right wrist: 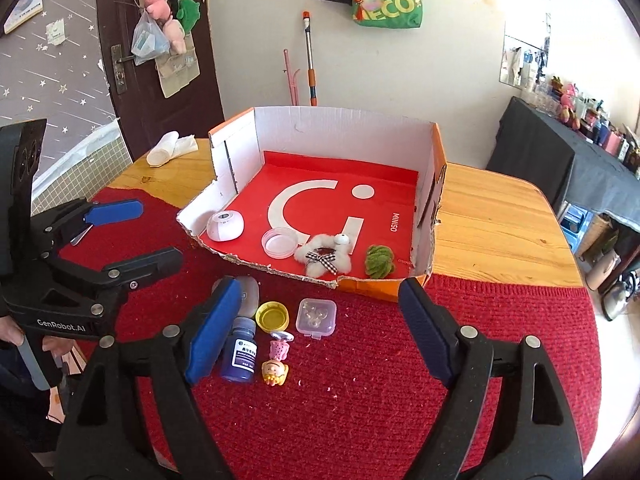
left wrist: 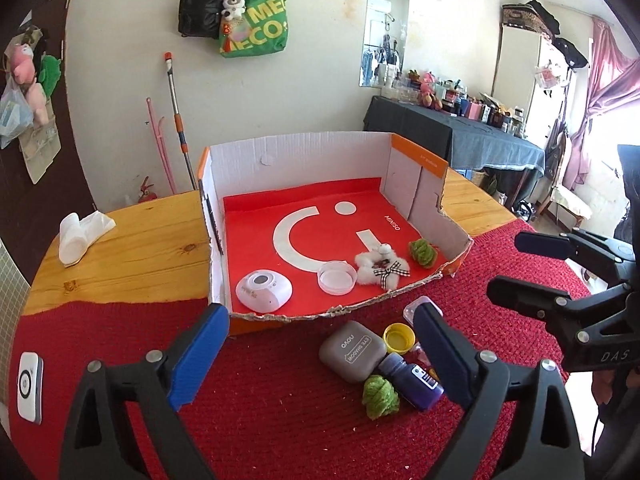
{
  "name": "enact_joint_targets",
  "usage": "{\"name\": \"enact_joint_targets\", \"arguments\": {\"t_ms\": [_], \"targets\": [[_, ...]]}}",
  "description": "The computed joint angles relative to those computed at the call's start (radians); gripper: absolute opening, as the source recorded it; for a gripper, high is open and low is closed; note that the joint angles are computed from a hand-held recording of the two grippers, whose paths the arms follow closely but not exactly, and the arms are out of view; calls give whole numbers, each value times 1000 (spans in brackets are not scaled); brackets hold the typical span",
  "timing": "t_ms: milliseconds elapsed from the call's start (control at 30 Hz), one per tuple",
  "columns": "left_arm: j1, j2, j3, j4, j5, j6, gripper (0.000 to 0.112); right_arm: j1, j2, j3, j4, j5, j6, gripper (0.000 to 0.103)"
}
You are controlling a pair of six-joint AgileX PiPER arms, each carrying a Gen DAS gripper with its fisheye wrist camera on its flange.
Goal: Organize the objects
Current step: 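Withdraw both tools from the box back over the table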
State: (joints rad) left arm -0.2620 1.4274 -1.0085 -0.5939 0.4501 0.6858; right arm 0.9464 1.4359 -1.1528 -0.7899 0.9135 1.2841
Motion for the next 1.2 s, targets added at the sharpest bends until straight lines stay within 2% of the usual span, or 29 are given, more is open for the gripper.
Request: {"name": "enact_joint_targets", "arguments": {"t_ms": [100, 200, 333, 467, 533, 633, 933, 1200], "targets": [[-7, -42, 79, -50, -70, 24, 97, 37, -8, 47, -55, 3, 127, 81], [0, -62, 136, -148, -108, 97, 98, 81, -9, 89, -111, 18, 242, 82], [-36, -70, 203, -139, -201, 66, 98, 146, 18, 131, -182, 66, 394, 82], [-26, -64, 269, -408, -220, 310, 98, 173, 55, 160, -211, 61, 482, 84], [-28, -55, 290, -479, -231, 379, 98, 177, 82, 159, -210, 75, 492, 84], [-37, -32, 297, -450, -252, 350, 98, 154, 91, 176, -196, 32, 500, 84], [-29, 5, 289, -409, -205, 336, 98, 105, 104, 195, -168, -49, 478, 84], [-31, 47, 246, -217, -157, 170, 98, 60, 122, 190, -118, -122, 408, 84]]}}
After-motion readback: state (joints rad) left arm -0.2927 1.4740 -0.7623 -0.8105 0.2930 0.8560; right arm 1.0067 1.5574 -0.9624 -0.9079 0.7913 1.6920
